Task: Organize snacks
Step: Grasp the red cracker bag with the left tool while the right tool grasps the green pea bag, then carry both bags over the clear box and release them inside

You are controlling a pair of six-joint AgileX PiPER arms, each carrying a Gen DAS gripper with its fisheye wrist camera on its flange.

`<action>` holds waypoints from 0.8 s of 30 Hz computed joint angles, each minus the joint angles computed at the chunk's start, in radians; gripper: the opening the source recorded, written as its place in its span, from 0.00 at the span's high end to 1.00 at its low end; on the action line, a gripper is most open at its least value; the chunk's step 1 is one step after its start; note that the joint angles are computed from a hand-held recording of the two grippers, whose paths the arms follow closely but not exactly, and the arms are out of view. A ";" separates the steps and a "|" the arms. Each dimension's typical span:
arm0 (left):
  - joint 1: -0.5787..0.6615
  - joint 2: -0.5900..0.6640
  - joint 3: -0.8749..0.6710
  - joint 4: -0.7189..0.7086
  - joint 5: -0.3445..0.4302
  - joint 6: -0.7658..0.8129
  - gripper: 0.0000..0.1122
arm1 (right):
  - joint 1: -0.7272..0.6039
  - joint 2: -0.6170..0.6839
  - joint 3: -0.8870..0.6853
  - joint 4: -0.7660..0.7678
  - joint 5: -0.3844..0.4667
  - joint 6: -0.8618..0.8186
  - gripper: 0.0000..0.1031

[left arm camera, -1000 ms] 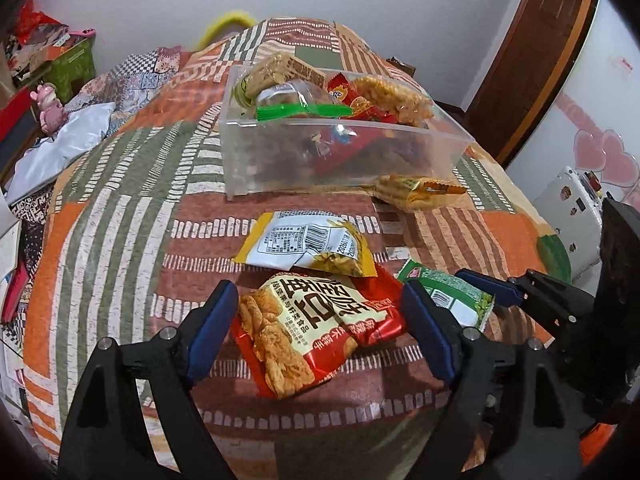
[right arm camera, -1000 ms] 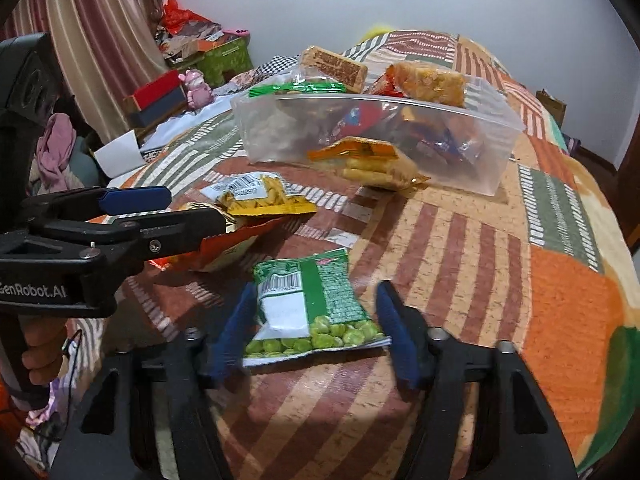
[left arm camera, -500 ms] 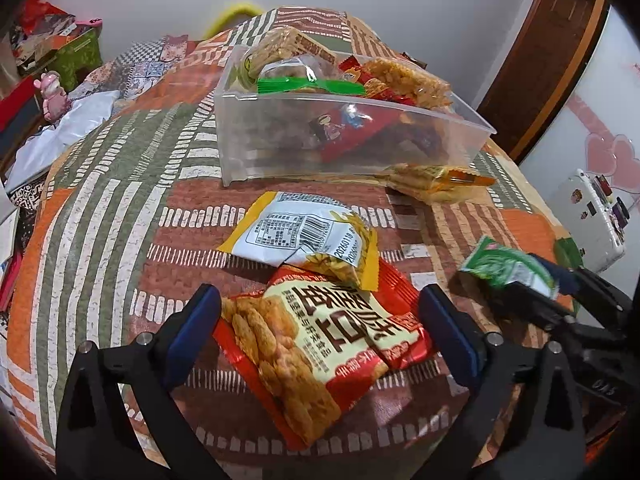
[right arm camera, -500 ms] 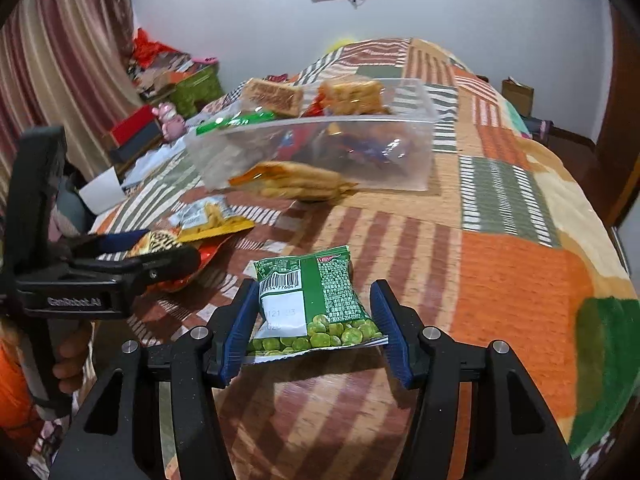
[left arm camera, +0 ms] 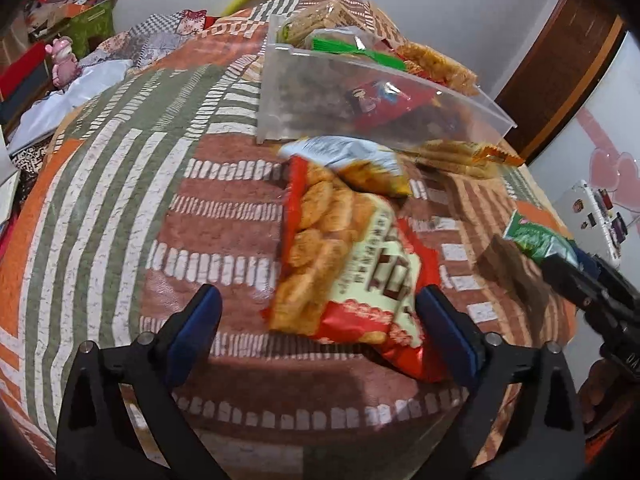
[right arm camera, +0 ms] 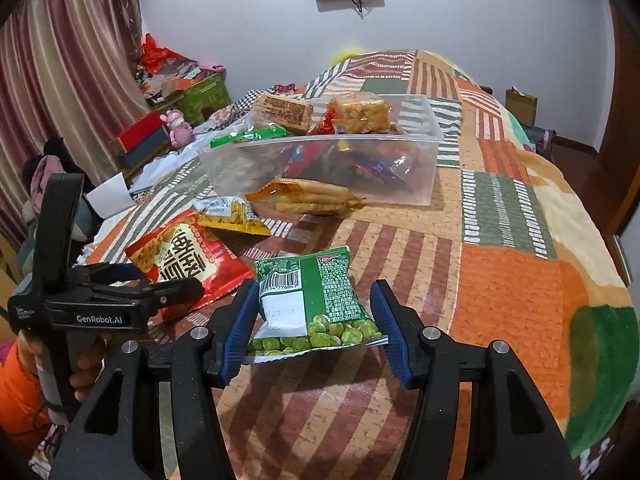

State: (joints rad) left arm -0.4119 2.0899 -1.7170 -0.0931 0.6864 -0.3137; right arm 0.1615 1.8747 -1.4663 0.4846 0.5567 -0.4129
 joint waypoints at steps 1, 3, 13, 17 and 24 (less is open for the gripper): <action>-0.003 0.004 -0.010 -0.001 0.002 0.003 0.19 | 0.000 0.001 -0.002 0.000 0.001 0.000 0.48; -0.019 0.022 -0.050 0.028 0.012 -0.007 0.23 | -0.001 0.001 -0.001 0.000 0.000 -0.002 0.48; -0.032 0.042 -0.086 0.019 -0.012 0.020 0.59 | -0.015 -0.008 -0.004 0.001 -0.006 0.008 0.48; -0.031 -0.017 -0.022 0.043 -0.052 0.005 0.67 | -0.023 -0.011 -0.012 0.017 -0.010 0.001 0.48; -0.035 -0.101 0.044 0.108 -0.094 -0.039 0.67 | -0.028 -0.012 -0.041 0.023 -0.014 0.002 0.48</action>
State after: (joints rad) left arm -0.4474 1.9894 -1.6725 0.0146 0.5920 -0.3525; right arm 0.1340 1.8627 -1.5069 0.5077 0.5423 -0.4114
